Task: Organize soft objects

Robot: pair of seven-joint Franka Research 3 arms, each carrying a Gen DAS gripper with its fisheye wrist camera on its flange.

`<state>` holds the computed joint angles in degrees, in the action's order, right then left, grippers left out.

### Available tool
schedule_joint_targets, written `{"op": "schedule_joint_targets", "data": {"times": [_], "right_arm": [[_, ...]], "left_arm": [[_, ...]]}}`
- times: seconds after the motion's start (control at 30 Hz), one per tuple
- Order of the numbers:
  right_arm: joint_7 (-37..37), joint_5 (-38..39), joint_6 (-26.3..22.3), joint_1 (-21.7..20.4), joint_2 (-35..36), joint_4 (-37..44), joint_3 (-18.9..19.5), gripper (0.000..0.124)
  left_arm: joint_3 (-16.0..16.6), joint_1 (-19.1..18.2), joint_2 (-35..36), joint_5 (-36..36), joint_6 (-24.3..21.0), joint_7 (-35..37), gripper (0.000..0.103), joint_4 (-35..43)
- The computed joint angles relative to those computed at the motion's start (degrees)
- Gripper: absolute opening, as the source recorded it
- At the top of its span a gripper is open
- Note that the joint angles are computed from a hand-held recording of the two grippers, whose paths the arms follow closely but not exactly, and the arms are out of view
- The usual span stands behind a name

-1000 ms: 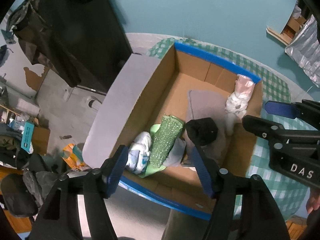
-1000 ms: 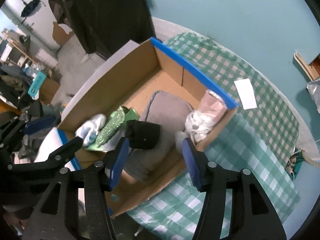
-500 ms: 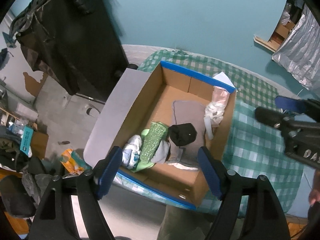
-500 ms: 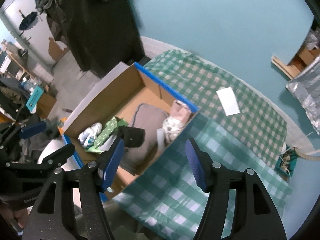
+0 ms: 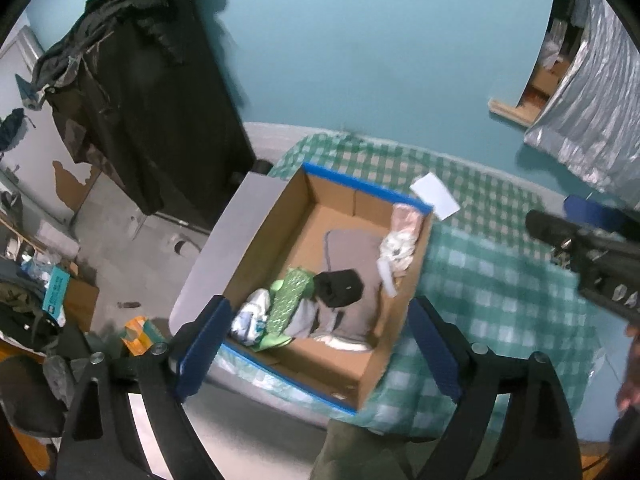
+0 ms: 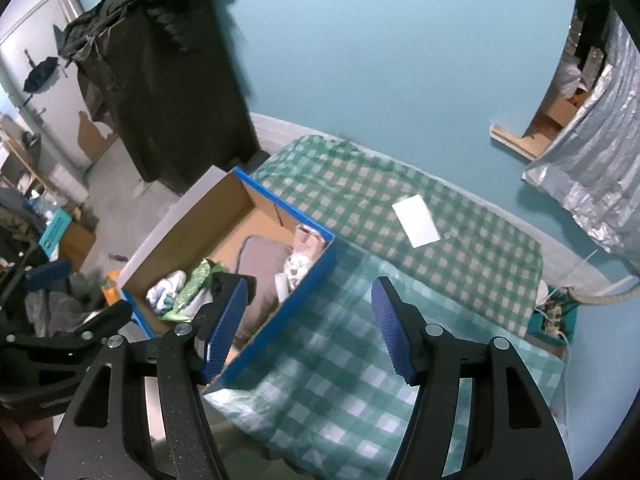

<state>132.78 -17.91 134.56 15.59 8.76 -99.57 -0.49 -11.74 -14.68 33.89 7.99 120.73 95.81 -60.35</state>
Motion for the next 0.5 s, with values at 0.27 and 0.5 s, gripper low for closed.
{"op": "schedule_joint_targets", "data": {"times": [0.27,0.5], "right_arm": [[2.4,-1.2,2.2,-0.7,-4.4,-5.1,0.6,0.064],[2.6,-0.1,3.0,-1.6,-5.9,-6.8,1.5,0.064]], "left_arm": [[-0.3,-0.7,-2.1,0.0,-0.5,-0.8,0.091,-1.0],[-0.6,-0.6,-4.2,0.5,1.7,-0.3,0.091,-4.7]]}}
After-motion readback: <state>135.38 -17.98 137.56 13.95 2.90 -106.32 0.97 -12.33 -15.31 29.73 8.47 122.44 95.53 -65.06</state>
